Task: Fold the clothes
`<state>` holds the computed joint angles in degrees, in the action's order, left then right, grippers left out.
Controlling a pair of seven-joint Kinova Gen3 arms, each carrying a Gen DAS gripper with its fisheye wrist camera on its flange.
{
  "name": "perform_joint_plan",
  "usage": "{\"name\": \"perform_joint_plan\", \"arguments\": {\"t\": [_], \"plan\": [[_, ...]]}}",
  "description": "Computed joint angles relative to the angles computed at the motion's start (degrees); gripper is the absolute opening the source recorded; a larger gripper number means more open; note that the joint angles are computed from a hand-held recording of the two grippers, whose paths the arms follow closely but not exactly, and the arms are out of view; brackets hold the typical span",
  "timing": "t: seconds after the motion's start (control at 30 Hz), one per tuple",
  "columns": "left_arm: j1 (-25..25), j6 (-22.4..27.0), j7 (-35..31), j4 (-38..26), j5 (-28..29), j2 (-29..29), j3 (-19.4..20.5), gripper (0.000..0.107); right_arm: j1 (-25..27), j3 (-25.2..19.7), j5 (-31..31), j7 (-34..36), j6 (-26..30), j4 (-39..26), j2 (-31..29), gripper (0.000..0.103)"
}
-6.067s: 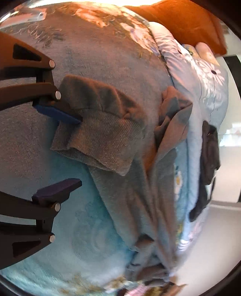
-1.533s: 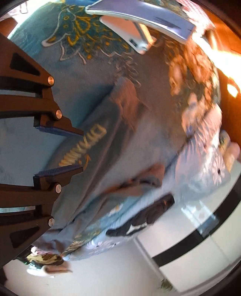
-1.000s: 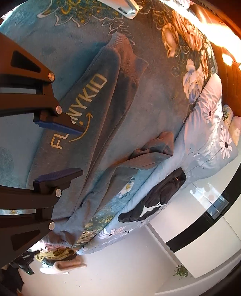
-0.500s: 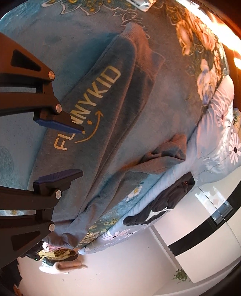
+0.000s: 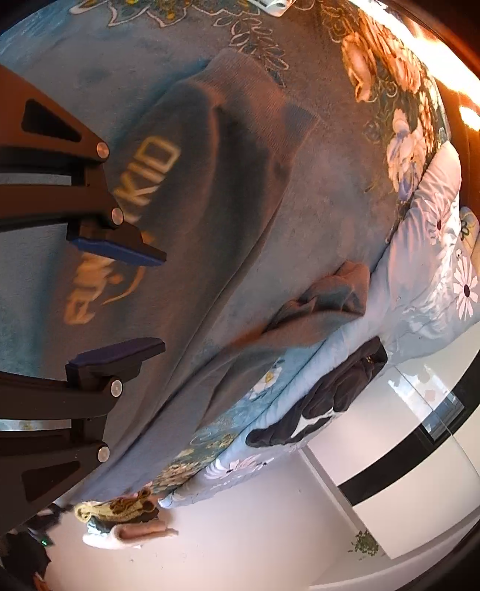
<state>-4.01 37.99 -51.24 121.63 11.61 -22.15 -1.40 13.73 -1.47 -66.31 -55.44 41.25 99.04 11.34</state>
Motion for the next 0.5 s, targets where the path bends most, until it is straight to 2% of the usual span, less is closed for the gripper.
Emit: {"name": "perform_joint_plan", "arguments": {"t": [0.03,0.13,0.2,0.27,0.33,0.4,0.43,0.5], "plan": [[-0.15,-0.5,-1.29,0.09,1.29,0.54,-0.55,0.044,-0.3,0.64,2.33,-2.17,0.22,-0.14,0.63,0.008],[-4.76,-1.6,-8.16,0.1,7.07,1.58,0.35,0.044,-0.31,0.97,6.93,-6.13,1.14,-0.11,2.23,0.008],[-5.83,-3.3,-12.82,-0.22,9.97,3.12,-1.26,0.044,0.12,0.43,7.95,-7.11,1.39,-0.56,2.98,0.008],[-6.22,-4.91,-17.48,-1.66,12.03,6.27,-3.93,0.049,2.21,-2.21,10.18,-8.81,1.81,-1.83,3.8,0.008],[-4.15,-7.38,-22.14,-3.37,15.68,11.01,-9.24,0.053,1.68,-2.69,14.47,-11.0,1.99,-3.09,3.4,0.01],[-4.02,-7.23,-26.8,-6.48,20.34,16.32,-13.48,0.054,-2.46,0.53,19.13,-14.12,1.63,-4.43,2.39,0.016],[-5.52,-6.09,-28.44,-8.61,22.67,18.98,-14.01,0.054,-5.11,2.81,21.46,-15.65,1.65,-5.15,1.93,0.019],[-10.28,-3.94,-32.44,-13.61,27.33,24.24,-11.88,0.054,-9.36,6.51,26.09,-19.58,0.2,-5.56,0.56,0.022]]}}
